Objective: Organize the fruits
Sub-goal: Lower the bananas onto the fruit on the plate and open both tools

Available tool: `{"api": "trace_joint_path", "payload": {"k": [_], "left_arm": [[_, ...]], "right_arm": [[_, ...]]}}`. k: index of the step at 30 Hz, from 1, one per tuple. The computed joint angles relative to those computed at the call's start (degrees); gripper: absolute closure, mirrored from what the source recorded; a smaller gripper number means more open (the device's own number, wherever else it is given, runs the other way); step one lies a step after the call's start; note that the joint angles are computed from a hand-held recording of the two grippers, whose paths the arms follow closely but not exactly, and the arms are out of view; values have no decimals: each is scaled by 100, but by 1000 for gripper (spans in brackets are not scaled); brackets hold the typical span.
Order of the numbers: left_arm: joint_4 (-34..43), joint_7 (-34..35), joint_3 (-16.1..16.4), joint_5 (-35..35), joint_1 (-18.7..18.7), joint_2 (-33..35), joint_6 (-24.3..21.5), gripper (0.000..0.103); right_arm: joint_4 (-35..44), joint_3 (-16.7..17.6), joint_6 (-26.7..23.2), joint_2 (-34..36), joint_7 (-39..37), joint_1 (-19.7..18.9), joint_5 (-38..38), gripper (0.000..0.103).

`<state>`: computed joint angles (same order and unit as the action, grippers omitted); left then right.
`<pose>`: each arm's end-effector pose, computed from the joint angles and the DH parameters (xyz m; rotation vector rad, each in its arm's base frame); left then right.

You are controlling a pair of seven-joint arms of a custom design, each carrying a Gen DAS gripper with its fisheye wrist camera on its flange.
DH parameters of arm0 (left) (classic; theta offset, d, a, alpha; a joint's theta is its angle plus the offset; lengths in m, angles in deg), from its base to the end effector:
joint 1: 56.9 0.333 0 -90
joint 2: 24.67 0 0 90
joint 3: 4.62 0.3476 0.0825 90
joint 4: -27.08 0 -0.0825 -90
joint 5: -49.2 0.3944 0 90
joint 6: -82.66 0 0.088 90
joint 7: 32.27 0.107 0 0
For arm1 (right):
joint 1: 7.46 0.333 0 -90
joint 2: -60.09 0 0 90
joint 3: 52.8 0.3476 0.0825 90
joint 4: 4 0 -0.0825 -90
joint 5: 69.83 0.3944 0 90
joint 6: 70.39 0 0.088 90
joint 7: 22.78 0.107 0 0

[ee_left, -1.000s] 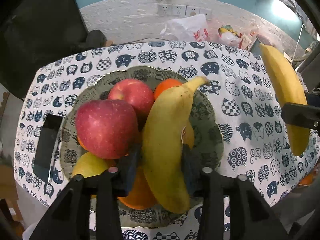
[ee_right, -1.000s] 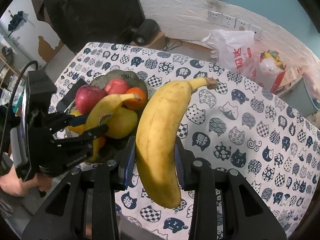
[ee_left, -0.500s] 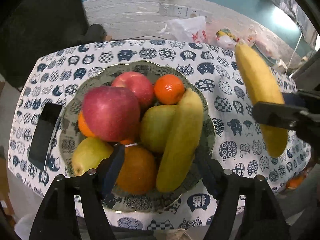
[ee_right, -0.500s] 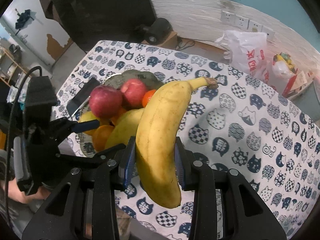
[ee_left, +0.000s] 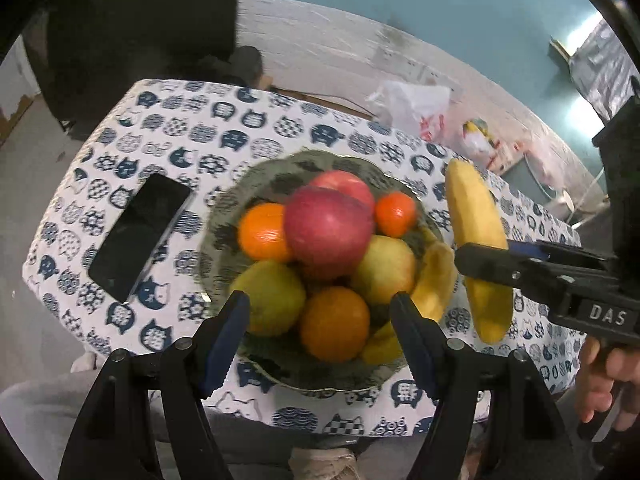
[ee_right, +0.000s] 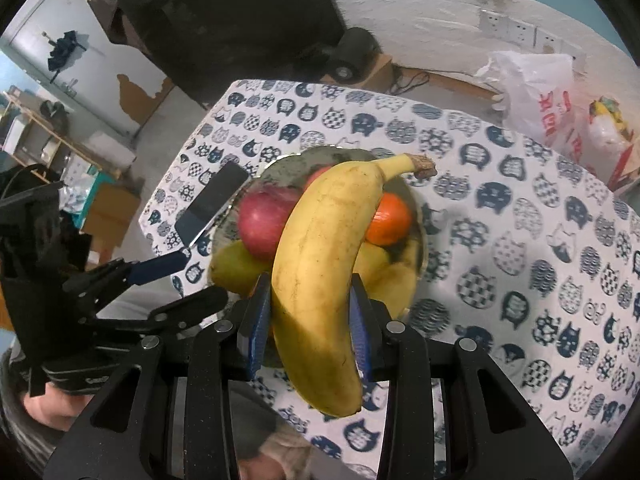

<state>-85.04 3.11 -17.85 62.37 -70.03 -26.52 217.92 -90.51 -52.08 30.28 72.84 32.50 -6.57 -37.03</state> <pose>0.5338 -0.2631 0.5639 -2.3424 1.6146 -0.6024 0.6510 0.0656 0.5811 -2.2677 1.2967 0.3339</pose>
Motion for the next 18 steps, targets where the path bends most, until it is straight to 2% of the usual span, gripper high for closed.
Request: {"api": "trace_joint_path", "payload": {"k": [12,17,18], "left_arm": [[-402,-85,33,-70,138,-291,174,29],[-384,-39,23,-145,156,-274,179,29],[-360,-35,15,-130,154,-266,149,29]], "right_arm": [[185,124,13,441,667,193,-235,68],[147,140,82,440,748,203,-315,65],[111,135,147,399,737,210,-354,61]]}}
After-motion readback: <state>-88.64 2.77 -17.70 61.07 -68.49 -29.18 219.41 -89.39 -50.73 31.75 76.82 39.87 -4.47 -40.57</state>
